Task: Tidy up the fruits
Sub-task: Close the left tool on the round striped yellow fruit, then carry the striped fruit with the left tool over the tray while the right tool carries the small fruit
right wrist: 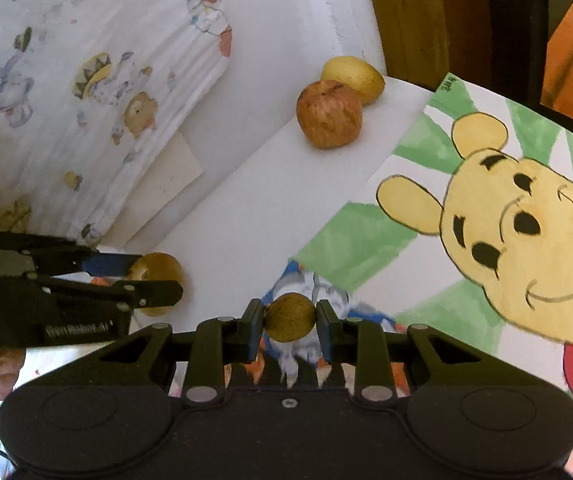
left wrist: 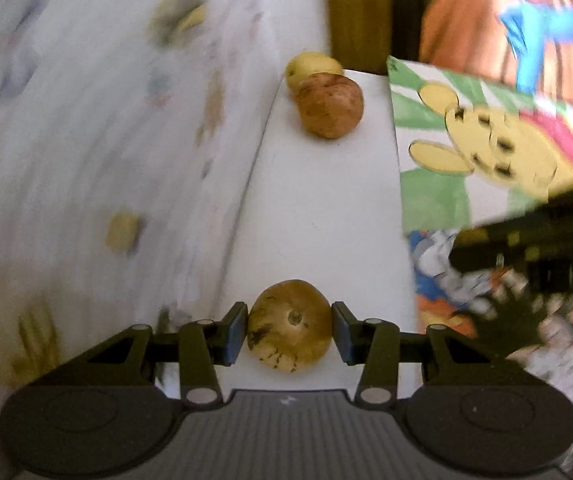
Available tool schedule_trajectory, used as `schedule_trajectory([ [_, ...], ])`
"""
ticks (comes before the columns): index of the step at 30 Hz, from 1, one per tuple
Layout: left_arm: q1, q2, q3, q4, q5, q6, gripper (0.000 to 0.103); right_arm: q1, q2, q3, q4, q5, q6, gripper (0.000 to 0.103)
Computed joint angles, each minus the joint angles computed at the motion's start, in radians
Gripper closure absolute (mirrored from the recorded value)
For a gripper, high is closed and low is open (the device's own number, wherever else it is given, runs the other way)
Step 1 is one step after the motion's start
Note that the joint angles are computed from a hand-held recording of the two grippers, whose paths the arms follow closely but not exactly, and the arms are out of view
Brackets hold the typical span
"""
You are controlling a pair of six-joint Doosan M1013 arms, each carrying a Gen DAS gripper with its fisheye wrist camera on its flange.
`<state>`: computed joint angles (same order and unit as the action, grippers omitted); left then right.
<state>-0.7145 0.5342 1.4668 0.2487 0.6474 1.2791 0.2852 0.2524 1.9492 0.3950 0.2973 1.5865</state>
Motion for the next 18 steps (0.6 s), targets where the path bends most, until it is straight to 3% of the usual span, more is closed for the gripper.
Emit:
schedule_trajectory([
  [6,0.044,-0.018,0.034,-0.36,-0.025,0.118,0.054,0.009,-0.042,0.04,-0.028,-0.009,0.034,0.073],
  [18,0.009,-0.085,0.13,-0.553,-0.103,0.25,0.054,0.023,-0.199,0.164,-0.263,-0.059,0.316,0.073],
])
